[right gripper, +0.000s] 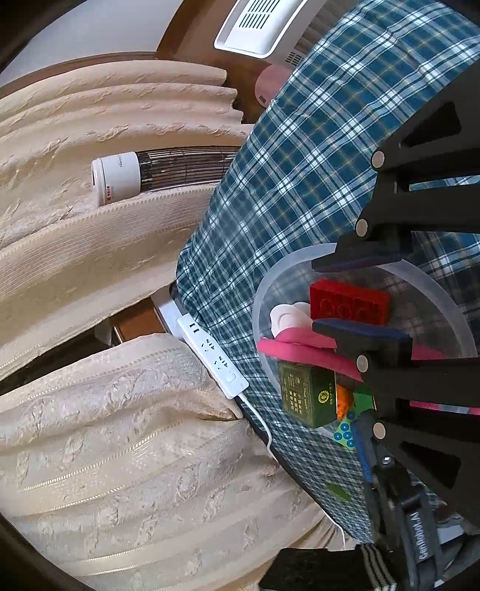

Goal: Organize objects
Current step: 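Lower both pink foam sticks into the clear bowl, then open both tools to release the pink foam sticks in the bowl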

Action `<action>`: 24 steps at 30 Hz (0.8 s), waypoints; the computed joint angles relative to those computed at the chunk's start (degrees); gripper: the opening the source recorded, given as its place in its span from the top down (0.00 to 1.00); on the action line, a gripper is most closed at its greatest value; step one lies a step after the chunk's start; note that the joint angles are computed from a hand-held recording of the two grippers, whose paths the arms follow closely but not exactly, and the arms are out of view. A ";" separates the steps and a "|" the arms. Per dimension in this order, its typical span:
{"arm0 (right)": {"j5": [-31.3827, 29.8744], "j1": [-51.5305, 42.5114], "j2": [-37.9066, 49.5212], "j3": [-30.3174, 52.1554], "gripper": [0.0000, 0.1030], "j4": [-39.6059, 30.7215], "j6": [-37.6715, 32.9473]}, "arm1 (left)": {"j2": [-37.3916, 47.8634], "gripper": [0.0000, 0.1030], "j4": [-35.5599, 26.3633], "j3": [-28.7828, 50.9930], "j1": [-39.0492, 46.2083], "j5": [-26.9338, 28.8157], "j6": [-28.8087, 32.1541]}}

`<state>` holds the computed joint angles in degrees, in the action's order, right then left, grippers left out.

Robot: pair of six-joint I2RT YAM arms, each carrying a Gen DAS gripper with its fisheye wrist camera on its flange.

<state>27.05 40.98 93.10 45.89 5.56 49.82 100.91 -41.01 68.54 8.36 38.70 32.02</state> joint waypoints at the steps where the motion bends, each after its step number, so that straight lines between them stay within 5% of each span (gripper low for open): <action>1: 0.08 0.06 -0.13 -0.12 0.73 0.03 0.06 | -0.18 0.77 0.10 -0.36 -0.06 -0.38 0.31; 10: 1.56 0.25 -2.53 -1.50 0.73 -1.17 0.92 | -2.06 0.77 2.02 -4.43 -4.31 -1.42 0.53; 17: 3.14 0.41 -4.38 -2.12 0.73 -2.89 1.77 | 1.02 0.77 -3.17 -1.10 -4.90 5.00 0.27; 22: 3.74 1.22 -4.96 -1.27 0.72 -4.27 1.66 | -2.25 0.76 1.53 -4.11 -3.57 2.89 -0.58; 24: 4.25 1.99 -4.84 -0.62 0.64 -4.43 1.64 | -3.76 0.74 4.05 -5.62 -2.62 1.38 -1.14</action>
